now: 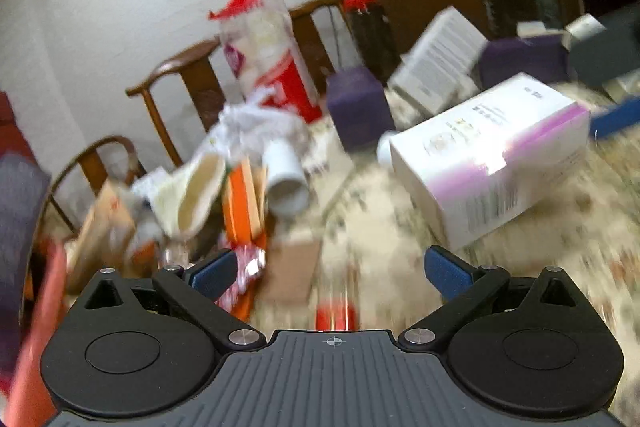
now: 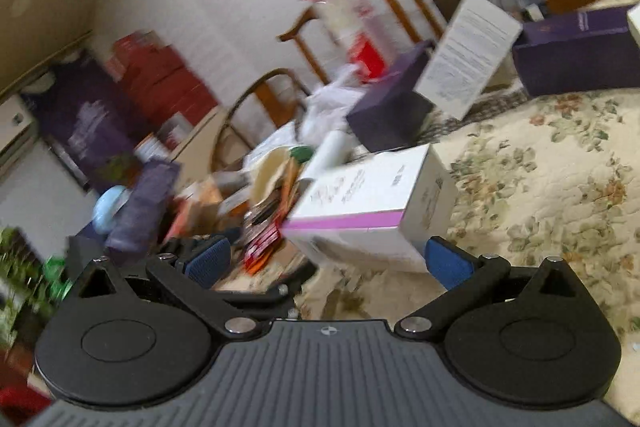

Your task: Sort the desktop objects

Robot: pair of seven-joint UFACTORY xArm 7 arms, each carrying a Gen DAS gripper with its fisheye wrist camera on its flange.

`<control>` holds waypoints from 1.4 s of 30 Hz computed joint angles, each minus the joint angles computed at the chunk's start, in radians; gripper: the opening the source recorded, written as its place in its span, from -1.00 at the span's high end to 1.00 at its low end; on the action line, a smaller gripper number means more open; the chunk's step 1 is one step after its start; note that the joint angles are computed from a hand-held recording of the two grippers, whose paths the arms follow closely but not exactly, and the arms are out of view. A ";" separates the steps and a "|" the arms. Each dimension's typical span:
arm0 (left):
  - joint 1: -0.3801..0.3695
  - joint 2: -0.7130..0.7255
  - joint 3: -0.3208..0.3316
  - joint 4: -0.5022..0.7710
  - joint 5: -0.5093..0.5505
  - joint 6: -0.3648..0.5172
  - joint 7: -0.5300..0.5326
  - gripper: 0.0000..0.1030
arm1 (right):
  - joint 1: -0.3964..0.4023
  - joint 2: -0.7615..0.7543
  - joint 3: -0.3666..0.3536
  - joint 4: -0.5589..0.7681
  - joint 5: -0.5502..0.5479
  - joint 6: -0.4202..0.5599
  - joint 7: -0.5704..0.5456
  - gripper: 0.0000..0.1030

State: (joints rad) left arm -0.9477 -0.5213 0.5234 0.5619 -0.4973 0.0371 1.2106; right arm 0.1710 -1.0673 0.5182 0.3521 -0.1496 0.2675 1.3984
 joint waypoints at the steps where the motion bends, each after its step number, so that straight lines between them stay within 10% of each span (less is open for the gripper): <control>1: 0.018 -0.011 -0.003 -0.016 0.005 -0.010 0.002 -1.00 | -0.006 -0.023 0.011 0.006 -0.003 0.044 0.006 -0.99; 9: -0.039 -0.067 0.104 0.023 -0.007 0.106 0.028 -1.00 | 0.047 -0.059 -0.026 -0.053 0.041 0.119 0.071 -0.99; 23: -0.103 0.008 0.034 0.015 -0.122 -0.013 0.194 -1.00 | -0.078 0.091 0.055 0.013 -0.060 0.092 0.157 -0.78; 42: -0.013 -0.084 0.024 0.048 -0.181 0.289 0.339 -1.00 | -0.081 0.150 0.008 0.006 -0.074 -0.002 0.124 -0.67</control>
State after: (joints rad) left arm -0.9610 -0.6056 0.5471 0.6100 -0.6783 0.3264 1.5493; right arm 0.0901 -0.9175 0.5264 0.3577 -0.2231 0.2658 1.5222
